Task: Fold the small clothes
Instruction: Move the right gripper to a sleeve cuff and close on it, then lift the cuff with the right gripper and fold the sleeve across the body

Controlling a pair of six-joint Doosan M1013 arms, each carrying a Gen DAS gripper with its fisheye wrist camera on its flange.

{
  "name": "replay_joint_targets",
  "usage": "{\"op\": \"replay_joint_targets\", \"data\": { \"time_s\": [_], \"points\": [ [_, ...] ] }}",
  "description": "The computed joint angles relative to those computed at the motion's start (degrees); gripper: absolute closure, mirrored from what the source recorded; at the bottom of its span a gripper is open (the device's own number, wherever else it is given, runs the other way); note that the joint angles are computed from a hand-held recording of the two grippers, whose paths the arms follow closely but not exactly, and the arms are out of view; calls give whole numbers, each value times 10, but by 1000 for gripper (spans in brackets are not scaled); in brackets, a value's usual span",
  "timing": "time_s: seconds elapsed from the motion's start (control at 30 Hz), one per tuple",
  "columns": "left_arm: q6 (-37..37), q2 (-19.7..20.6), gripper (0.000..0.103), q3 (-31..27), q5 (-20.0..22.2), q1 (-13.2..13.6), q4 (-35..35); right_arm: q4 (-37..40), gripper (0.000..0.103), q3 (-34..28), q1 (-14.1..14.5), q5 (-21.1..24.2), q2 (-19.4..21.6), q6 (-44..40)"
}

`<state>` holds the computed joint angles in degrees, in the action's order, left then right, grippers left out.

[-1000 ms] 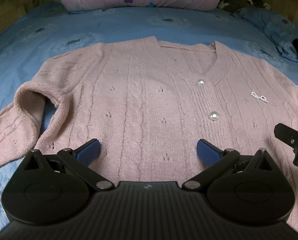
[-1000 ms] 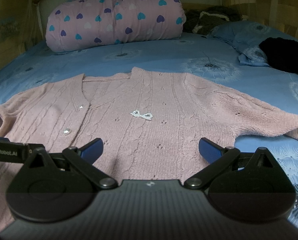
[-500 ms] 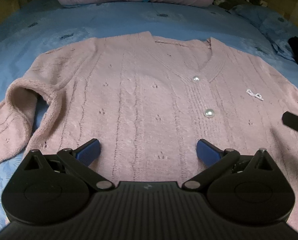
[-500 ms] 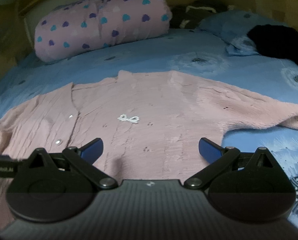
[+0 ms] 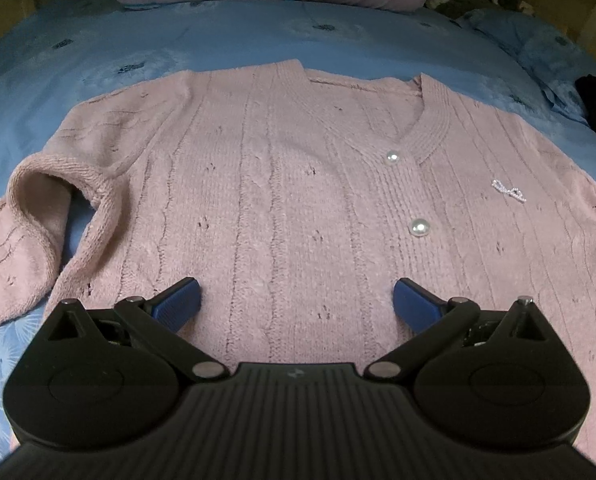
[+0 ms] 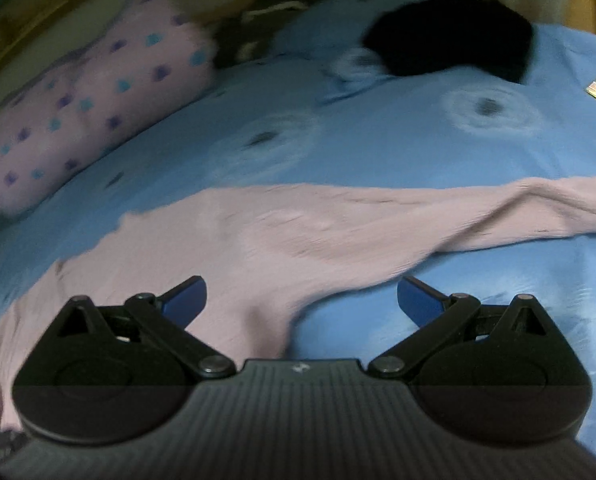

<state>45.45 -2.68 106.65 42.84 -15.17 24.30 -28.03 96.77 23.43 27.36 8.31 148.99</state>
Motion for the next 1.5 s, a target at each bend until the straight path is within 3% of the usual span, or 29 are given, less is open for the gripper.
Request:
{"op": "replay_joint_targets", "data": {
  "time_s": [0.47, 0.87, 0.97, 1.03, 1.1, 1.27, 1.5],
  "points": [
    [5, 6, 0, 3, 6, -9, 27, -67, 0, -42, -33, 88, 40, 184],
    [5, 8, 0, 3, 12, -11, 25, -85, 0, -7, -39, 30, 32, 236],
    [13, 8, 0, 0, 14, -9, 18, -108, 10, 4, -42, 16, 24, 301],
    [22, 7, 0, -1, 14, -7, 13, -128, 28, 6, -44, 19, 21, 352],
    [30, 7, 0, -2, 13, -6, 6, -131, 37, 5, -50, 20, 21, 374],
    [45, 4, 0, -3, 7, 0, -14, -109, 52, -3, -56, 25, 26, 350],
    [61, 1, 0, -5, 4, 8, -45, -140, 82, -1, -53, 14, 26, 347]
  ]
}}
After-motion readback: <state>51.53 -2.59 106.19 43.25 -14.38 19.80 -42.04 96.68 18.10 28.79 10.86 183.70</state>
